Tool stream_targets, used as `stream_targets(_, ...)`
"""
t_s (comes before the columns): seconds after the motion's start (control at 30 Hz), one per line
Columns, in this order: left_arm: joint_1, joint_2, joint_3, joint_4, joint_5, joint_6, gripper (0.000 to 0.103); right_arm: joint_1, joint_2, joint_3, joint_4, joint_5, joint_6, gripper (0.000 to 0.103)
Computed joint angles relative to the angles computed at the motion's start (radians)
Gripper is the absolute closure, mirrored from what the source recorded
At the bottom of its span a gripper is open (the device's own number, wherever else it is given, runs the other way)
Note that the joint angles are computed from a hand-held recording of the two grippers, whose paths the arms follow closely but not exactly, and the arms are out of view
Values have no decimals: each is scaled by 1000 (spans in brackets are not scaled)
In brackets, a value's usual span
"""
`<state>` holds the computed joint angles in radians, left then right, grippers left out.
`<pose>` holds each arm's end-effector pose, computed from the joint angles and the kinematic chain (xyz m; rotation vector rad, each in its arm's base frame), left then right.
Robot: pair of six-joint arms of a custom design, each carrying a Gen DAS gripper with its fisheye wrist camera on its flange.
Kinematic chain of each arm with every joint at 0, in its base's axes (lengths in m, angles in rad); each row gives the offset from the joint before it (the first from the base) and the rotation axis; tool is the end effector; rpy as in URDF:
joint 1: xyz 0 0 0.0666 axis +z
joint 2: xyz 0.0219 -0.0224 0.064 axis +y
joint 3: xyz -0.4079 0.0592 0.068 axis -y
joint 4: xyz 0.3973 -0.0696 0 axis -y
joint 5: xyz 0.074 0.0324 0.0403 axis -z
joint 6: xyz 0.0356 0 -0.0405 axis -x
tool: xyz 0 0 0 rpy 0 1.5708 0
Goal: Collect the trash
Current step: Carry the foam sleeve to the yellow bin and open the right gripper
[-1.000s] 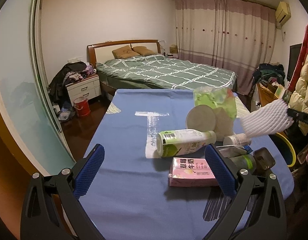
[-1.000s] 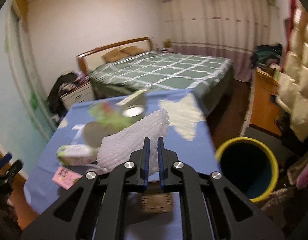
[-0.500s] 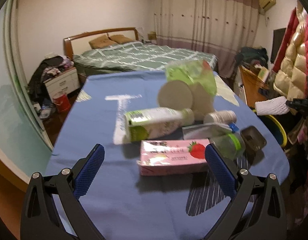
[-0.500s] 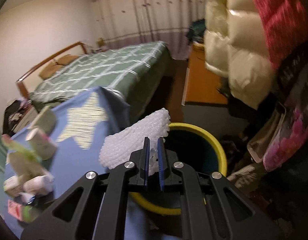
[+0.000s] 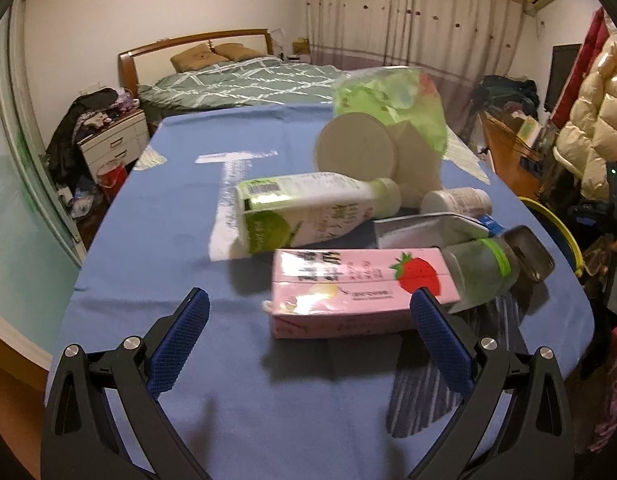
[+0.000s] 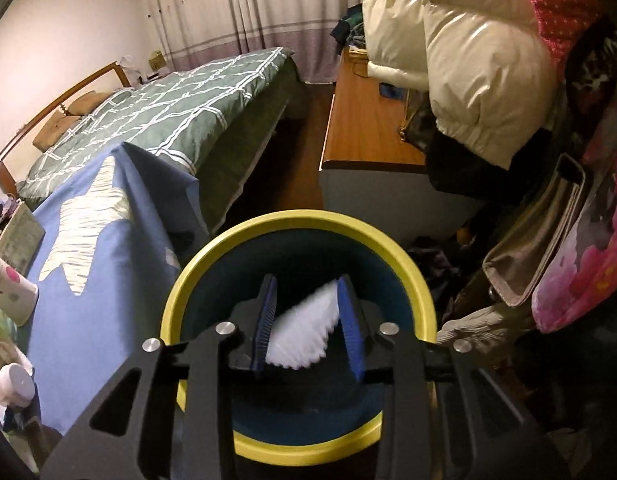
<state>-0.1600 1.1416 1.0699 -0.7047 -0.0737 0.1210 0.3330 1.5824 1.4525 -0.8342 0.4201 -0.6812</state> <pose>0.3836 -0.0597 0.4245 0.0095 2.3451 -0.0522 0.5239 0.1654 0.3986 0.5771 2.3509 -0.0830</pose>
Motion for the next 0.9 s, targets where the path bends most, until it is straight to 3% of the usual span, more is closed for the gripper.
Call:
stream_targets(0.4,-92,83,23,-38,-109,-46,4,31,-31,8,26,5,24,72)
stream_targets(0.63,-97,156,87,-54,-160,20,4,40,-29,20,31,-16,33,72)
stream_targets(0.8,-103,198,123,-27,-243,84,4,46,-20,27,37,-33,38,72)
stream_targets(0.9,-89,218,143,-35,-231,97,4,47,-15,32,41,-42,43,72)
